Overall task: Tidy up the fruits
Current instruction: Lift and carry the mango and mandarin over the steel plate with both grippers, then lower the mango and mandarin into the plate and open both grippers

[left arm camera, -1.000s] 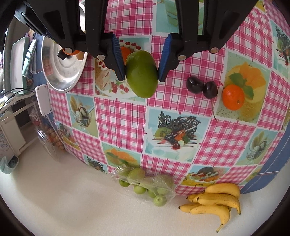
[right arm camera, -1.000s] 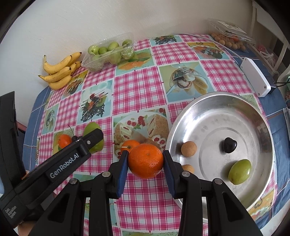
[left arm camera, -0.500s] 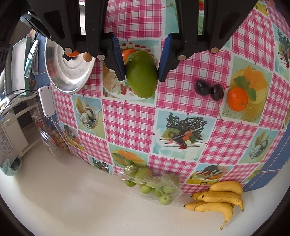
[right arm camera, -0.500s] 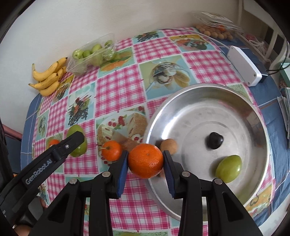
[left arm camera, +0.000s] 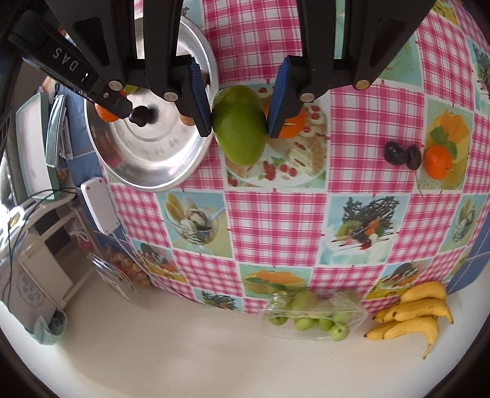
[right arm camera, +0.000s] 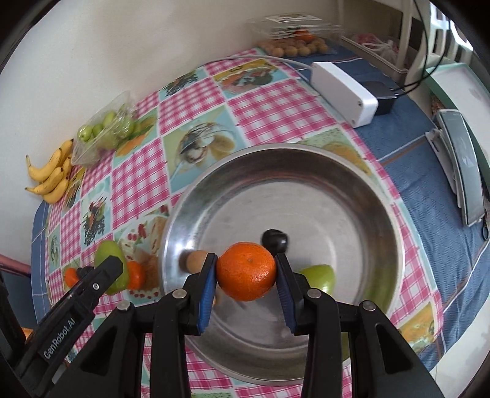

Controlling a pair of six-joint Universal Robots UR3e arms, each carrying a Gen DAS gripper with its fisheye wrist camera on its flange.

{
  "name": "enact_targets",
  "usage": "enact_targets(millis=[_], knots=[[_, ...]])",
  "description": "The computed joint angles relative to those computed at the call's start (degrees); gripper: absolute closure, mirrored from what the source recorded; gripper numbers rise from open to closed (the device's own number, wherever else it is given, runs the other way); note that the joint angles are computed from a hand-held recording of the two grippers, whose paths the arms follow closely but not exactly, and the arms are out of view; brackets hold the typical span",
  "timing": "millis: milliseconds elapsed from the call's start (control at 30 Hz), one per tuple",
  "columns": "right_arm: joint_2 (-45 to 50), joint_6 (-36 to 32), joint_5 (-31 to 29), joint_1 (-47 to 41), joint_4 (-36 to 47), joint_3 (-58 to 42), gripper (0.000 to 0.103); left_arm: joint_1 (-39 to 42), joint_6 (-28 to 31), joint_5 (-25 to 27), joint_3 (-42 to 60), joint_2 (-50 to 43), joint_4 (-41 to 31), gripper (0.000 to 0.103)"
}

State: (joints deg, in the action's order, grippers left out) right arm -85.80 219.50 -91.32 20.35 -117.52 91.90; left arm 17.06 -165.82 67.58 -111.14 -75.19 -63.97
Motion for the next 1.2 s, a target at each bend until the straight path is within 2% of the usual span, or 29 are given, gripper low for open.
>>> enact_targets(millis=[467, 767, 1200], knots=[[-10.59, -1.72, 1.11, -8.28, -0.62, 10.52, 0.064, -13.56, -3.65, 5.27, 0.48, -1.48, 4.76, 0.063], [-13.73, -2.85, 1.18, -11.11, -0.8, 13.72, 0.064, -21.79, -5.61, 9.1, 0.92, -4.34, 8.04, 0.063], [-12.96, -2.88, 2.07, -10.94, -4.1, 16.15, 0.064, -25.01, -6.02, 12.2, -0.15, -7.26, 10.62, 0.063]])
